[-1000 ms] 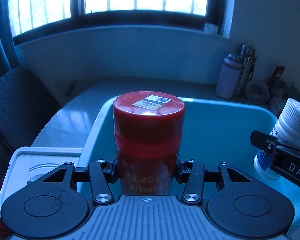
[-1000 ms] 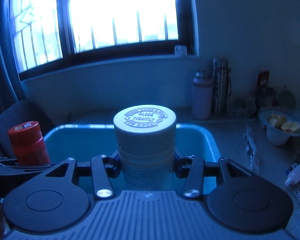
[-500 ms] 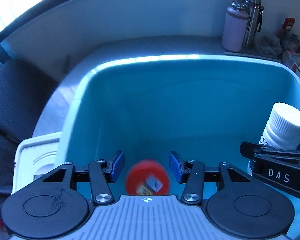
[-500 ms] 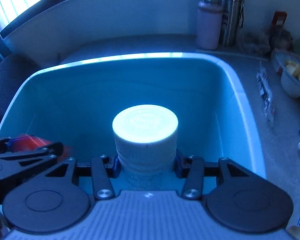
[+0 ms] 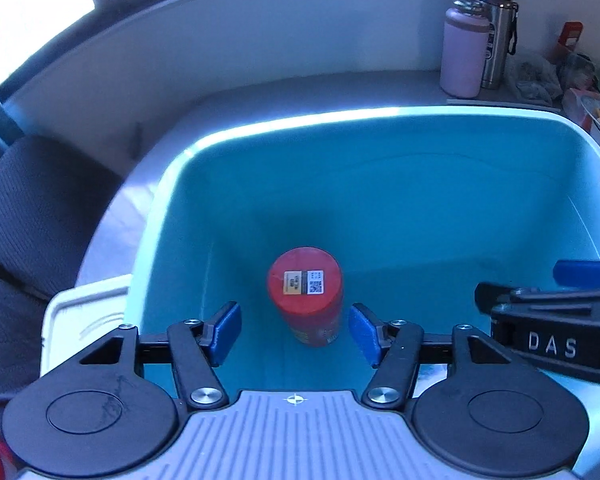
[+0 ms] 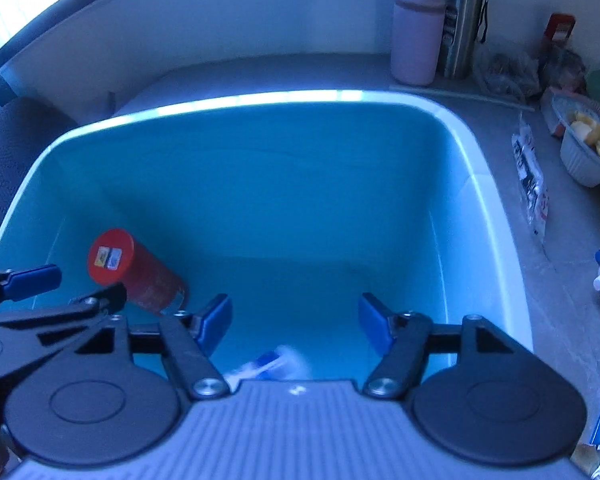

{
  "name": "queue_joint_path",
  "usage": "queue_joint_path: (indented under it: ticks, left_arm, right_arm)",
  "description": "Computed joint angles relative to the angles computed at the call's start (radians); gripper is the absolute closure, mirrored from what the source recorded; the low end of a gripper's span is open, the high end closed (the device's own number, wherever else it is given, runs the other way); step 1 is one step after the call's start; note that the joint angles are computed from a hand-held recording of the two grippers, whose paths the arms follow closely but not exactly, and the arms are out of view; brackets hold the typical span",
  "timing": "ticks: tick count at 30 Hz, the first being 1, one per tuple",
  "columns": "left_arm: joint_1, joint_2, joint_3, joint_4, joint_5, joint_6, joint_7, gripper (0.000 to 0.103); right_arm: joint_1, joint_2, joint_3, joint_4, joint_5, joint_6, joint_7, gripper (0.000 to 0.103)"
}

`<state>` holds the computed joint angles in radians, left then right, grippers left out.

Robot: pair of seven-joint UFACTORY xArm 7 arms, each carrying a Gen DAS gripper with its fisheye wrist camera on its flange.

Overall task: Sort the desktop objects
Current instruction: 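Withdraw both grippers from the blue tub toward the second red bottle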

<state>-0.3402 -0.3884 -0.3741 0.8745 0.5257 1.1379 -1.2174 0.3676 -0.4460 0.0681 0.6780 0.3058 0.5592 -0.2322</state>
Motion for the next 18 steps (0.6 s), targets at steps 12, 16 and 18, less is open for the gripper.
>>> queue_joint_path:
  ticks: [12, 16, 18]
  left_arm:
    - [-0.014, -0.184, -0.081, -0.023, 0.01, 0.105, -0.016, 0.04]
    - [-0.026, -0.291, -0.128, -0.041, -0.017, 0.152, -0.013, 0.04]
    - [-0.029, -0.332, -0.154, -0.038, -0.038, 0.185, -0.002, 0.04]
  right_arm:
    - [0.026, -0.301, 0.043, -0.165, -0.082, -0.096, 0.081, 0.033]
    - [0.041, -0.411, 0.051, -0.21, -0.121, -0.106, 0.108, 0.03]
    - [0.04, -0.479, 0.068, -0.227, -0.138, -0.072, 0.141, 0.028]
